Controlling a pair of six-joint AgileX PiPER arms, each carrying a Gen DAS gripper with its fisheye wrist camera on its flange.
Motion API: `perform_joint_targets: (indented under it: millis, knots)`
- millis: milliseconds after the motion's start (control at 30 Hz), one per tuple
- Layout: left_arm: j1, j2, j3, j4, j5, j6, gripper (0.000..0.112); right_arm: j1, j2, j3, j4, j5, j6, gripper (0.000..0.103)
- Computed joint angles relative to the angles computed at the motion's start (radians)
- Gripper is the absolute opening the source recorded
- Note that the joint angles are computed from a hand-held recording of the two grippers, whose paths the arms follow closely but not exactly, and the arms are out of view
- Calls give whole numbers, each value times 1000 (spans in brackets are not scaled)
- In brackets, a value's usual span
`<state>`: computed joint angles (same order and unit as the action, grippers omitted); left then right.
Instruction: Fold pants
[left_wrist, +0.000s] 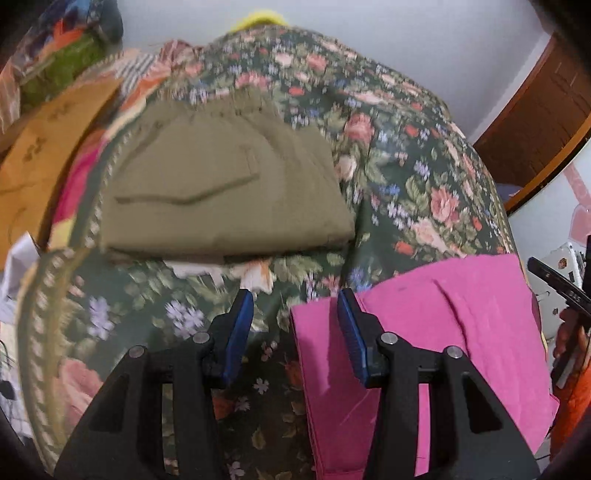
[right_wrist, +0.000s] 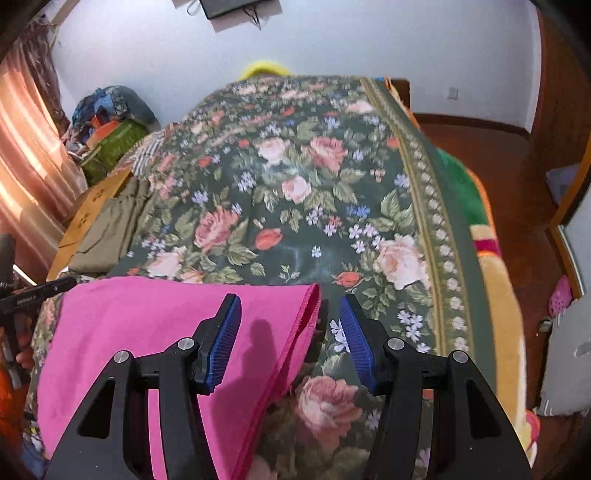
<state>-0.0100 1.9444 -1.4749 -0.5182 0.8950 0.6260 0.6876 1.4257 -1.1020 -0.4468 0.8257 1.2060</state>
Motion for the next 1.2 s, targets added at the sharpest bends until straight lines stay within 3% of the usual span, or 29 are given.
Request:
perform_joint_targets:
  millis: [233, 367, 433, 533, 567, 667, 1067, 1200]
  knots:
    - [21, 8, 33, -56, 18, 42, 46, -58, 51, 25, 103, -95, -102, 52]
    - [26, 27, 4, -84, 71, 65, 25, -76, 60, 45, 142, -153, -137, 52]
    - [18, 23, 8, -71, 58, 59, 24, -81, 57, 56, 155, -180, -148, 44]
    - [9, 8, 28, -62, 24, 62, 20, -92, 62, 57, 193, -201, -198, 23]
    - [9, 1, 35, -65, 15, 65, 17, -88, 66, 52, 183, -199, -193, 16]
    - [9, -28, 62, -68, -17, 74, 15, -71, 65, 44, 115, -190, -134, 9]
    - [11, -138, 161, -5, -152, 63, 13, -34, 165, -115, -58, -95, -137, 5]
    - [15, -110, 131, 24, -138, 16, 13, -42, 200, -157, -50, -82, -171, 5]
